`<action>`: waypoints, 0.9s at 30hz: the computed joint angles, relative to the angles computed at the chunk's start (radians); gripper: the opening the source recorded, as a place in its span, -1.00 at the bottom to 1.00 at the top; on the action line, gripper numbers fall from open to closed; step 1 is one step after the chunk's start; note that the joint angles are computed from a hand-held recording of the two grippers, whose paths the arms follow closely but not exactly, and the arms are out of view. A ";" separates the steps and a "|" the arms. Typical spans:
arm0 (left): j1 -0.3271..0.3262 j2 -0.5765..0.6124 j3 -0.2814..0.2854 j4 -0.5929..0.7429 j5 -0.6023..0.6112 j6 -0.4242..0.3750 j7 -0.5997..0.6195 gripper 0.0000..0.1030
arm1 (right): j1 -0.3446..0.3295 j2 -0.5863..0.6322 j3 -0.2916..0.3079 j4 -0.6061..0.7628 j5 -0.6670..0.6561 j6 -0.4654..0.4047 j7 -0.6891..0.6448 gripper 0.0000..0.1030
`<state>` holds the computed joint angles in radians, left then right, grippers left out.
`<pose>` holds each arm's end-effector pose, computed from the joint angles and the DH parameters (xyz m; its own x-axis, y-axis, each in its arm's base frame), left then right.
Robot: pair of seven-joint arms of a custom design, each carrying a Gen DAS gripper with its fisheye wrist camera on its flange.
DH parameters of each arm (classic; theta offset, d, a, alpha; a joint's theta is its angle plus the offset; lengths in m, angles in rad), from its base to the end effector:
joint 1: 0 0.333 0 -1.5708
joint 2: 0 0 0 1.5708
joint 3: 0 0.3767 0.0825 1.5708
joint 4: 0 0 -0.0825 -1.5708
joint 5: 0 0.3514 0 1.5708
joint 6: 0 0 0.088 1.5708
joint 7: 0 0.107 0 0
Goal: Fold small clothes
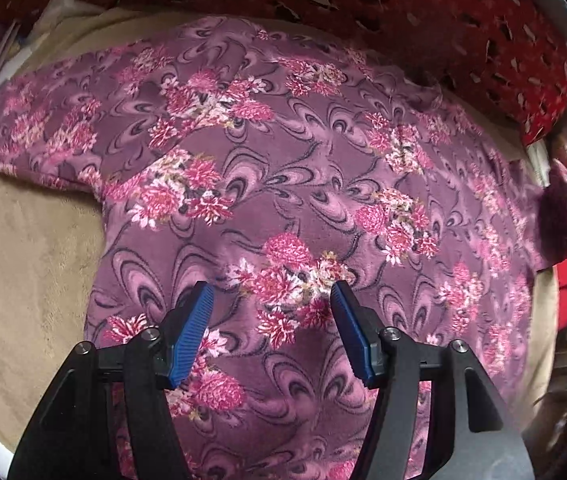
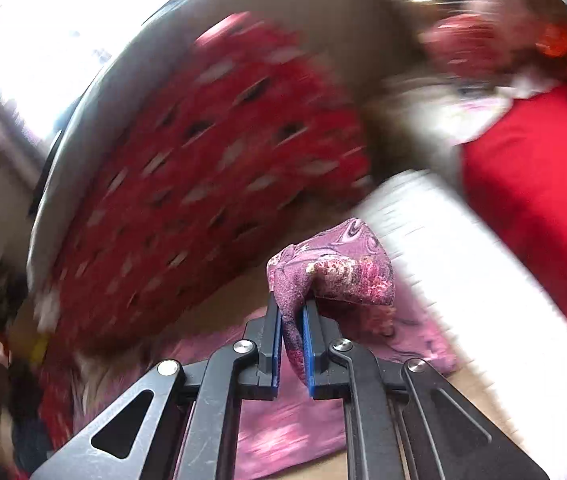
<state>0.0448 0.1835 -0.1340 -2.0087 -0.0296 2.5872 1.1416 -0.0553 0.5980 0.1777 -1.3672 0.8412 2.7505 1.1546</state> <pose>0.6038 -0.0483 0.4868 0.3202 -0.9250 0.2044 -0.8671 -0.3731 -0.3302 0.7689 0.0222 0.5148 0.0565 -0.8366 -0.5450 -0.6857 0.3642 -0.6302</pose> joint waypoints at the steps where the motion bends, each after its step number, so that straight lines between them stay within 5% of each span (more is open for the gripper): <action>1: 0.013 -0.004 -0.006 -0.008 -0.031 0.008 0.026 0.17 | 0.015 -0.003 0.008 -0.005 -0.009 -0.006 -0.010 -0.84; 13: 0.079 -0.083 -0.002 -0.085 -0.348 0.016 0.302 0.17 | 0.255 0.037 0.056 0.034 -0.128 -0.108 0.032 -0.77; 20: 0.064 -0.100 0.011 -0.099 -0.426 0.028 0.380 0.17 | 0.313 0.100 0.043 0.058 -0.182 -0.377 0.116 -0.52; 23: 0.054 -0.114 0.010 -0.104 -0.456 0.026 0.431 0.17 | 0.281 0.043 0.066 -0.038 -0.123 -0.372 0.029 -0.42; 27: 0.024 -0.057 0.005 -0.031 -0.397 0.000 0.389 0.20 | 0.235 -0.079 0.054 -0.217 -0.002 -0.244 -0.083 -0.17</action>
<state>0.0683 0.1263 -0.1295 -2.0394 -0.4268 2.5875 1.5311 0.1799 0.5195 0.2321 -1.5839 0.8395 2.5070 1.0712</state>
